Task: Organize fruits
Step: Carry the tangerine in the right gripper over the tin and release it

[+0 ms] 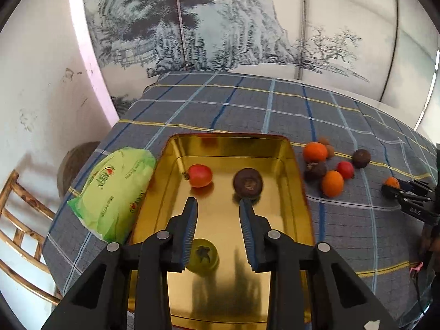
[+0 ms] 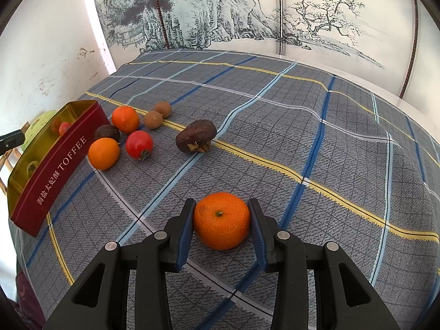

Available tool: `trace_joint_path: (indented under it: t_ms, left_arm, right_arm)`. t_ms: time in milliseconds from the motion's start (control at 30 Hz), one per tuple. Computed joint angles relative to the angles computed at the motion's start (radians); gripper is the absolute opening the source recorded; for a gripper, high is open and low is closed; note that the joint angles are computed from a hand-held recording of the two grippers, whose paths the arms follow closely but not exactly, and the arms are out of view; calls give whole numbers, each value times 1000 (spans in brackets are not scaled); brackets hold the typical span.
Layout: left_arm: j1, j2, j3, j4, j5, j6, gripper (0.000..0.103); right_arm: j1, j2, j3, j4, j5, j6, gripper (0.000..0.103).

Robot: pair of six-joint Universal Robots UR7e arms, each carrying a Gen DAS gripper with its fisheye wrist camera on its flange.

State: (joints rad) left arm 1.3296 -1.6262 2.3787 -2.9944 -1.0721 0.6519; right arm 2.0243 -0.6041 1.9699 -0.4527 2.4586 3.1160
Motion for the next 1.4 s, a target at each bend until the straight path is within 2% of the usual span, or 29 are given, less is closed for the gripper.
trace_joint_path:
  t_ms: [267, 333, 467, 533, 600, 700, 800, 933, 1033, 1233, 1400]
  left_arm:
    - [24, -23, -9, -8, -10, 6, 30]
    - [29, -34, -3, -19, -9, -4, 41]
    - [31, -81, 19, -61, 2, -9, 54]
    - [24, -101, 30, -88, 24, -6, 84]
    - [31, -135, 43, -122, 4, 10, 87]
    - [21, -169, 63, -150, 28, 39, 93]
    - [12, -195, 91, -185, 38, 71, 94]
    - [-8, -229, 121, -184, 49, 97, 94]
    - [-31, -256, 137, -176, 53, 105, 97]
    - [-64, -297, 163, -204, 66, 135, 102]
    - [-30, -314, 129, -120, 29, 88, 102]
  right_arm:
    - [0, 0, 0, 0, 1, -2, 40]
    - [1, 2, -1, 1, 3, -4, 40]
    - [2, 5, -3, 0, 7, -7, 39]
    - [6, 7, -4, 2, 10, -7, 39]
    - [11, 12, -8, 7, 13, -3, 39]
    - [32, 10, -5, 13, -10, 28, 39]
    - [72, 7, -29, 41, -39, 35, 39]
    - [133, 34, -143, 146, -98, 14, 39]
    - [154, 77, -245, 218, -155, -10, 39]
    - [148, 230, -527, 421, -266, -42, 39]
    - [140, 351, -724, 571, -304, -32, 39]
